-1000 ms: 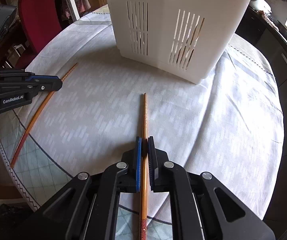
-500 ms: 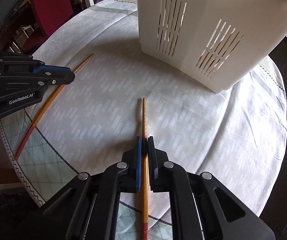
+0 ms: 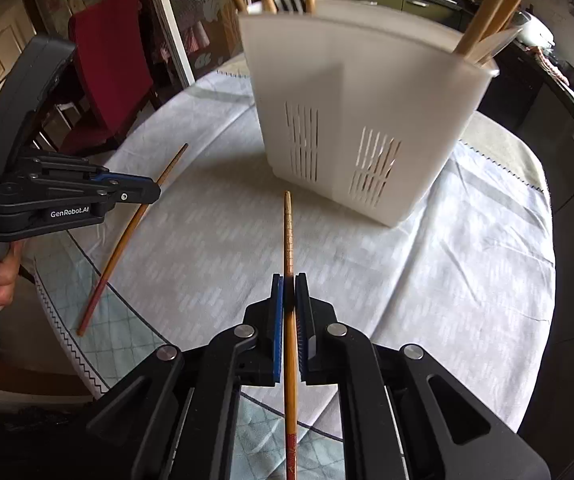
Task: Organize utensils
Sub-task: 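Lift both chopsticks upright and carry them toward the white holder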
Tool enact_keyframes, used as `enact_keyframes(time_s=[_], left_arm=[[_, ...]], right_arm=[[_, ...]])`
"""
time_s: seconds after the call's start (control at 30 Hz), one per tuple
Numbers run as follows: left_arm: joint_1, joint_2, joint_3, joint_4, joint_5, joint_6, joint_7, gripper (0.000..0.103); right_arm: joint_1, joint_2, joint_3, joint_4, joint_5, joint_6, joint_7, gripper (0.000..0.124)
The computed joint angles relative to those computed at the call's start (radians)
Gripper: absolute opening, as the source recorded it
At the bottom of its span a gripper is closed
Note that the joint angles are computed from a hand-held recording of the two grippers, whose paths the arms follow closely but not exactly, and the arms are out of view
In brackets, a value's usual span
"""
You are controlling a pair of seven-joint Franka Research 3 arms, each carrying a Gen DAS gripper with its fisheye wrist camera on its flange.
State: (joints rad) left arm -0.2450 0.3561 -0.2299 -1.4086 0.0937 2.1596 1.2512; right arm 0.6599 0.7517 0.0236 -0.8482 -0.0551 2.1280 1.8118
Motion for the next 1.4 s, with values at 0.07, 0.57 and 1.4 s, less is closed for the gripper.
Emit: enact_keyframes(time_s=[0.07,0.57,1.4], left_arm=[[-0.001,-0.023,0.001,-0.007,0.012,0.027,0.003,0.006],[0.002,-0.172,-0.003,-0.121,0.03,0.181,0.029,0.006],[-0.02,-0.175,-0.017,-0.038,0.023,0.213,0.095,0.006]], right_arm=[[-0.004,-0.095,-0.006,-0.136,-0.006,0.1,0.02,0.007],[-0.04,-0.399,0.017,-0.522,-0.124,0.383,0.155,0.007],[-0.042,-0.44,0.033,-0.572,-0.162,0.428,0.201,0.007]])
